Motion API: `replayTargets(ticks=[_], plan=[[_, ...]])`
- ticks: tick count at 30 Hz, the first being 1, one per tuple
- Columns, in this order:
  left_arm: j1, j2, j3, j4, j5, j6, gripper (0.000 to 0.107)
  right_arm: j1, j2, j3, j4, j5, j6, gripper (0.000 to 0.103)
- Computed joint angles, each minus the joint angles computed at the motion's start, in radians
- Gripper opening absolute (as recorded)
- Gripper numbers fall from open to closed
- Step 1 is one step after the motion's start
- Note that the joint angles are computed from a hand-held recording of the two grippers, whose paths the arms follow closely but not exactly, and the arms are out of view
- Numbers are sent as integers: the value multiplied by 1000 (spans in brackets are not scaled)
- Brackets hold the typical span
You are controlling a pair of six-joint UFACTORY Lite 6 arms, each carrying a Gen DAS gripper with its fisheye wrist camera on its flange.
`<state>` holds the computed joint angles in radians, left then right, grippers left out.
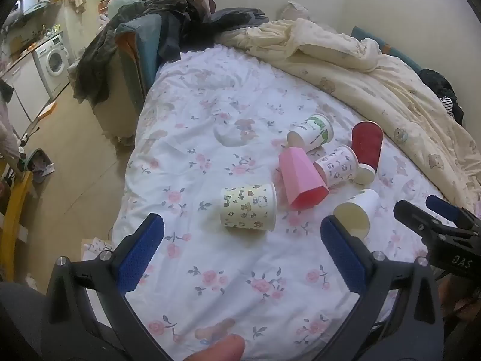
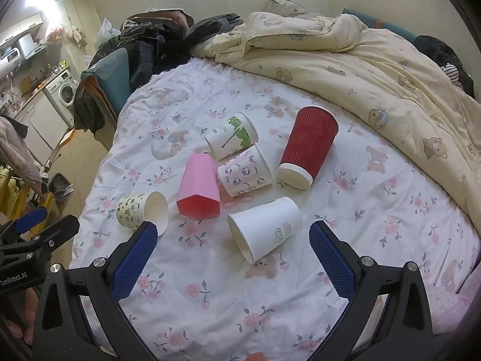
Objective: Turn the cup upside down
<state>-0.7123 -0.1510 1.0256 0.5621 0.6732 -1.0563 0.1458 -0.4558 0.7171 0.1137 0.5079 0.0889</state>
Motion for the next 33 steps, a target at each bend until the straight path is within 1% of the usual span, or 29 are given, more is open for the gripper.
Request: replayTargets(ticks=[4, 5, 7, 14, 15, 33], plan=[[19, -28, -21, -15, -4, 30, 103, -1, 0, -1, 10, -3, -10, 103], [-9, 7, 8, 1, 13, -5, 103, -1, 0, -1, 9, -3, -10, 103], [-14, 15, 16, 2, 19, -9, 103, -1, 2, 0, 7, -3, -10, 103], [5, -18, -5, -15, 19, 23, 103, 1, -1, 0, 2, -3, 0, 103], [-19, 20, 20, 4, 25, -13, 103, 1, 0, 0, 1, -3, 0, 103], [-13, 11, 14, -4, 26, 0, 103, -1, 8, 3, 8, -2, -5, 103]])
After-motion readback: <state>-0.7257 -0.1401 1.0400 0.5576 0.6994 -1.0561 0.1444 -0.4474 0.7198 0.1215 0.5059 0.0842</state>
